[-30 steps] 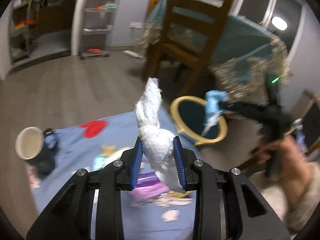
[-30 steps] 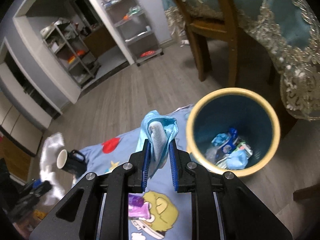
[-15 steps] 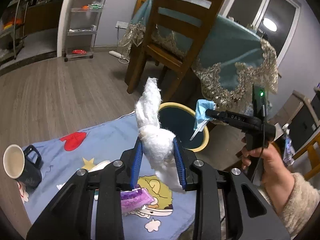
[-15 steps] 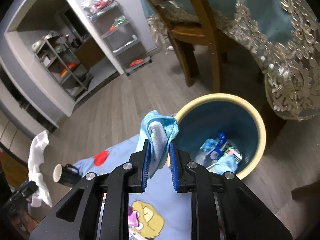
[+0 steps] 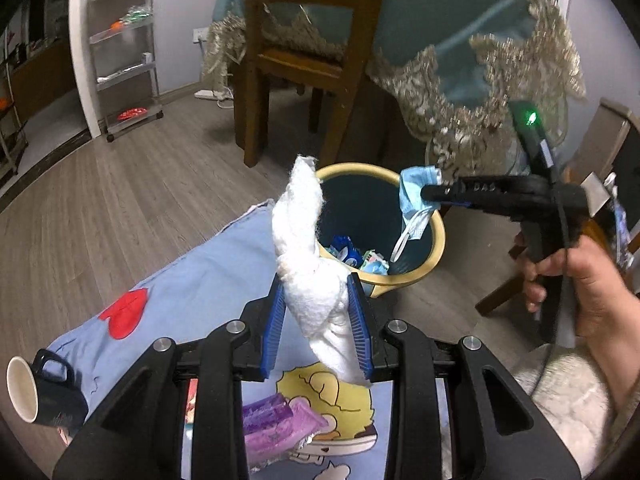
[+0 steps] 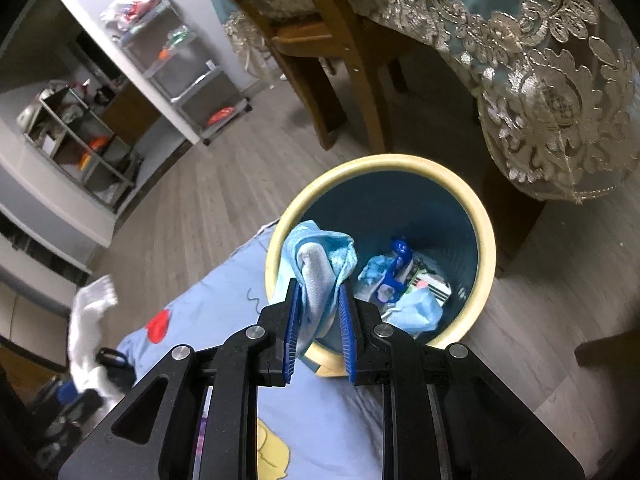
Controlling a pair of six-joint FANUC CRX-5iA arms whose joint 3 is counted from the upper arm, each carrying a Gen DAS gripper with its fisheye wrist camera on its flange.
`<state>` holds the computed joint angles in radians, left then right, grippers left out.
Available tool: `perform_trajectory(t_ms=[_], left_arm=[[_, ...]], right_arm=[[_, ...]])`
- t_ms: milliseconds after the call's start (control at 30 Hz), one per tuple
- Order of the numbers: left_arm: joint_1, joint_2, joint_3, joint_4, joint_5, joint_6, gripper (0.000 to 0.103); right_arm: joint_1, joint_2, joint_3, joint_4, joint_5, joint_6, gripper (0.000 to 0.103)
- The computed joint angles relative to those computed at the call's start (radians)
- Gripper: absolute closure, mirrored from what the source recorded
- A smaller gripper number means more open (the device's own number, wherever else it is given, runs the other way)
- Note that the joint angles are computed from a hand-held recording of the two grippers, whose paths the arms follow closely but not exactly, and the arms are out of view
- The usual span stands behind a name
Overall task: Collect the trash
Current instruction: 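Carry the tissue and mask over the bin with both grippers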
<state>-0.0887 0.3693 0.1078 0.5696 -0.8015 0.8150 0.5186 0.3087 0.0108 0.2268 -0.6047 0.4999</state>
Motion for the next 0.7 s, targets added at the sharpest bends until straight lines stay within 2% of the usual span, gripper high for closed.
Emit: perform_trajectory(t_ms=[367, 700], left_arm=[[-0.096, 0.136, 0.203, -0.263, -0.022, 0.177, 0.073], [-0.153, 0.218, 0.302, -0.322, -0.037, 0.236, 0.073]], right_arm=[[-0.002, 0.041, 0.045, 0.056, -0.064, 0.014, 0.083], [-0.025, 0.080, 0.074, 0.054, -0.125, 0.013, 0.083]])
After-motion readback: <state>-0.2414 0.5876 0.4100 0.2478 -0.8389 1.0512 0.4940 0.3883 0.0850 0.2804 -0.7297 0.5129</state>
